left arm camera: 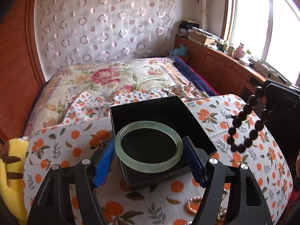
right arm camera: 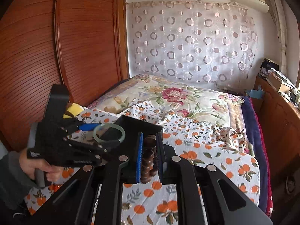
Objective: Organize jewelry
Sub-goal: 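Carry the jade bangle and bead bracelet into the black box while both tools open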
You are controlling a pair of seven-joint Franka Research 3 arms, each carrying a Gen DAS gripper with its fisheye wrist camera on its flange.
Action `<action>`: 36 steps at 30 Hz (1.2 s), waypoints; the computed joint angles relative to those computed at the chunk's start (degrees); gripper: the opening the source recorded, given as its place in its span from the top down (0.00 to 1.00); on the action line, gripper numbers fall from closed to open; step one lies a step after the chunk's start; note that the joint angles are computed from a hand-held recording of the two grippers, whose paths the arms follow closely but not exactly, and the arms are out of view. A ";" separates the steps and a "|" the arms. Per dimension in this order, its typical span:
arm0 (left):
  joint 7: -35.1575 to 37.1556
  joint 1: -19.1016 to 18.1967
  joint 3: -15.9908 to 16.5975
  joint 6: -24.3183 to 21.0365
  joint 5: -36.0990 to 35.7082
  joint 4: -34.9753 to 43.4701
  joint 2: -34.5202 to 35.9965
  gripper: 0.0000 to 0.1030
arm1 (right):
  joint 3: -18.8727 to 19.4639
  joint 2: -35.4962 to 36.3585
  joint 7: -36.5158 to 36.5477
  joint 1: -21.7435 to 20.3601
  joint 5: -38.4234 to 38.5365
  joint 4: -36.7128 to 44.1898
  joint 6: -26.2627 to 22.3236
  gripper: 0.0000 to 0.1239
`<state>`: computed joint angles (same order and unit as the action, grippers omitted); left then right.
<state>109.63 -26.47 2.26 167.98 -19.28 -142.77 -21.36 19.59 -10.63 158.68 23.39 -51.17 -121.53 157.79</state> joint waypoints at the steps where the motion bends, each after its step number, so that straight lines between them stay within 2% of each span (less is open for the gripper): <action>1: 0.09 -0.13 0.14 -0.02 -0.15 0.47 0.59 0.33 | -0.19 0.53 -0.22 -0.12 -0.03 0.43 0.45 0.88; 5: 0.89 -0.40 0.38 0.10 -1.34 1.16 1.34 0.33 | -1.18 3.10 -0.59 0.32 -0.58 2.69 2.02 0.88; 7: 2.90 -2.19 1.87 0.97 -3.90 0.96 0.97 0.26 | -1.82 4.23 -0.68 0.77 -1.02 3.82 2.69 0.88; 9: 4.62 -3.36 3.01 1.37 -5.79 0.83 0.64 0.23 | -2.51 5.38 -0.31 1.31 -1.60 5.11 2.97 0.88; 12: 4.14 -1.68 2.20 1.27 -5.09 0.27 -0.02 0.23 | -3.96 7.07 0.00 2.23 -1.21 6.56 5.07 0.88; 15: 4.68 -1.68 3.15 0.80 -5.60 -1.14 -2.00 0.23 | -5.13 8.50 -1.03 3.29 -0.71 7.98 6.38 0.88; 19: 4.20 -0.32 3.39 -0.05 -3.81 -3.65 -5.01 0.23 | -6.24 10.24 -1.88 5.10 -0.53 9.90 6.08 0.88; 22: 4.34 -0.03 4.34 -0.95 -2.57 -5.46 -7.34 0.23 | -6.99 11.77 -4.15 6.78 2.01 11.11 3.82 0.88; 26: 4.87 -0.22 5.58 -1.88 -1.30 -8.34 -10.80 0.23 | -8.12 12.88 -5.78 8.57 4.34 11.28 2.27 0.86; 30: 4.58 0.04 5.96 -3.17 0.17 -11.03 -13.87 0.23 | -8.70 11.92 -3.82 9.55 3.09 9.41 2.09 0.84; 36: 4.15 -0.14 7.04 -4.53 1.52 -15.47 -19.45 0.23 | -6.79 8.31 1.59 8.99 -1.50 4.06 2.63 0.84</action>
